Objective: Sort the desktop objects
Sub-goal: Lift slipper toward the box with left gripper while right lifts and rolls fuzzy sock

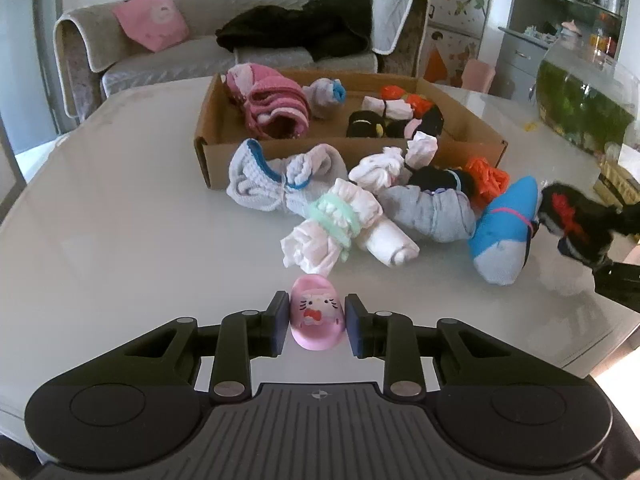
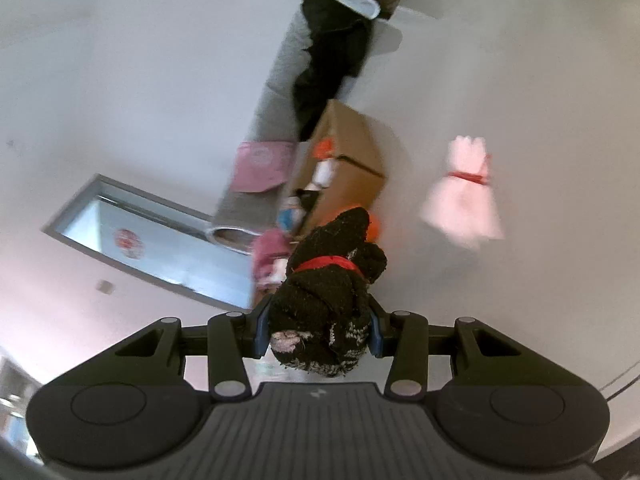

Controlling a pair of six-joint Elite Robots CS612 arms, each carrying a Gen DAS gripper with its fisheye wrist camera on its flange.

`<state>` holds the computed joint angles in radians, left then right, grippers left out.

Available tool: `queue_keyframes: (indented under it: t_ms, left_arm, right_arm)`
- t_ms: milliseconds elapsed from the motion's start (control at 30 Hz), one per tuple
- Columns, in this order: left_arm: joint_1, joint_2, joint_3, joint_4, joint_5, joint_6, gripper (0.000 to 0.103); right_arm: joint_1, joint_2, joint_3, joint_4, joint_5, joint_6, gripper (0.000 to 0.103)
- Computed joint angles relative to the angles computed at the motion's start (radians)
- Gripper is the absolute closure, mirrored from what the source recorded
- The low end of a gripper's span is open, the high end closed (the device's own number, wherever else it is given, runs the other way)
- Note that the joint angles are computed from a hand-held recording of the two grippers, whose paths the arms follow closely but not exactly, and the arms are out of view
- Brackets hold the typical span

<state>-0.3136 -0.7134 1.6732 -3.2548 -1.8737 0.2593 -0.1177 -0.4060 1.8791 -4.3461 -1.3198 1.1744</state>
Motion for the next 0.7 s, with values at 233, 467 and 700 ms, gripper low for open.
queue_keyframes:
  t_ms: [233, 467, 700]
  left_arm:
    - [0.007, -0.010, 0.003, -0.028, -0.025, -0.013, 0.067]
    - [0.013, -0.018, -0.021, -0.036, -0.013, -0.042, 0.067]
    - [0.021, -0.018, -0.063, -0.049, -0.010, -0.068, 0.066]
  right_arm:
    - [-0.004, -0.002, 0.006, -0.016, -0.002, -0.009, 0.062]
    - [-0.010, -0.013, 0.007, -0.026, -0.009, -0.047, 0.062]
    - [-0.019, -0.019, -0.014, -0.015, -0.025, -0.070, 0.062]
